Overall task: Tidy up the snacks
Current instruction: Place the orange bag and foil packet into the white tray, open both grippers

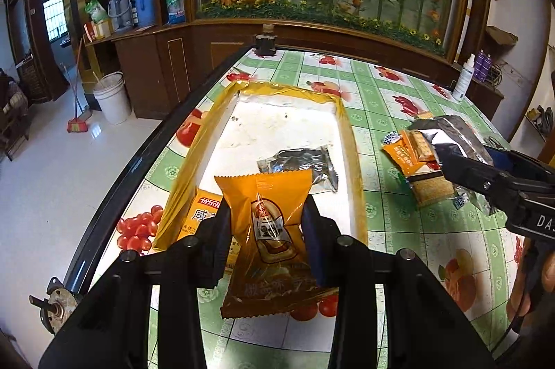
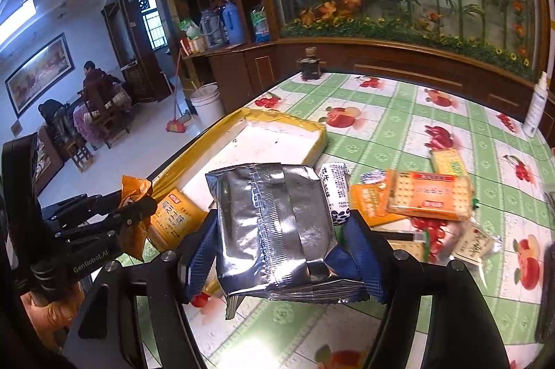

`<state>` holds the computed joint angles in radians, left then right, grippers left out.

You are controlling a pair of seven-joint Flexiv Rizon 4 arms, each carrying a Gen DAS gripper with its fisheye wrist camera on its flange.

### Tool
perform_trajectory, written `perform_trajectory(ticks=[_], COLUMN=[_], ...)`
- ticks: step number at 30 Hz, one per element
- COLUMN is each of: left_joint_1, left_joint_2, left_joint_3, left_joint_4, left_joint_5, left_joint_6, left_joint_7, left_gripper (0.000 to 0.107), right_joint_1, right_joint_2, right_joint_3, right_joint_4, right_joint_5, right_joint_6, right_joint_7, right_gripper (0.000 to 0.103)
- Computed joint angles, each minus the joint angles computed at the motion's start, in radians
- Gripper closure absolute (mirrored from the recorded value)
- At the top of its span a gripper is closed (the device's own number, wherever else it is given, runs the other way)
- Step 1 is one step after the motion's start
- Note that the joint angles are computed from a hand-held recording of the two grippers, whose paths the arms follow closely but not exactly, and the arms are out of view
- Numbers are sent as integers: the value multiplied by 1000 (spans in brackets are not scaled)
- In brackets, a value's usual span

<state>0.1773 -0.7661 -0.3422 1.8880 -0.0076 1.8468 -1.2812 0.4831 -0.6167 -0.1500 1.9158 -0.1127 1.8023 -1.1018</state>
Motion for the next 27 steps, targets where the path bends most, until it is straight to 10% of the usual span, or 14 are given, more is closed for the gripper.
perform_trajectory(ticks=[27], left_joint_1=[-37], left_joint_2=[-96], left_joint_3=[13], left_joint_4=[-147], left_joint_5=[-142], left_joint_6=[-165], left_joint_7=[112], left_gripper=[63], right_joint_1=[-219], right_joint_2=[-342], right_joint_3=[318], right_joint_4=[-544], right_joint_5=[-134], right_joint_6=[-331], right_joint_7=[-59], right_gripper=[28])
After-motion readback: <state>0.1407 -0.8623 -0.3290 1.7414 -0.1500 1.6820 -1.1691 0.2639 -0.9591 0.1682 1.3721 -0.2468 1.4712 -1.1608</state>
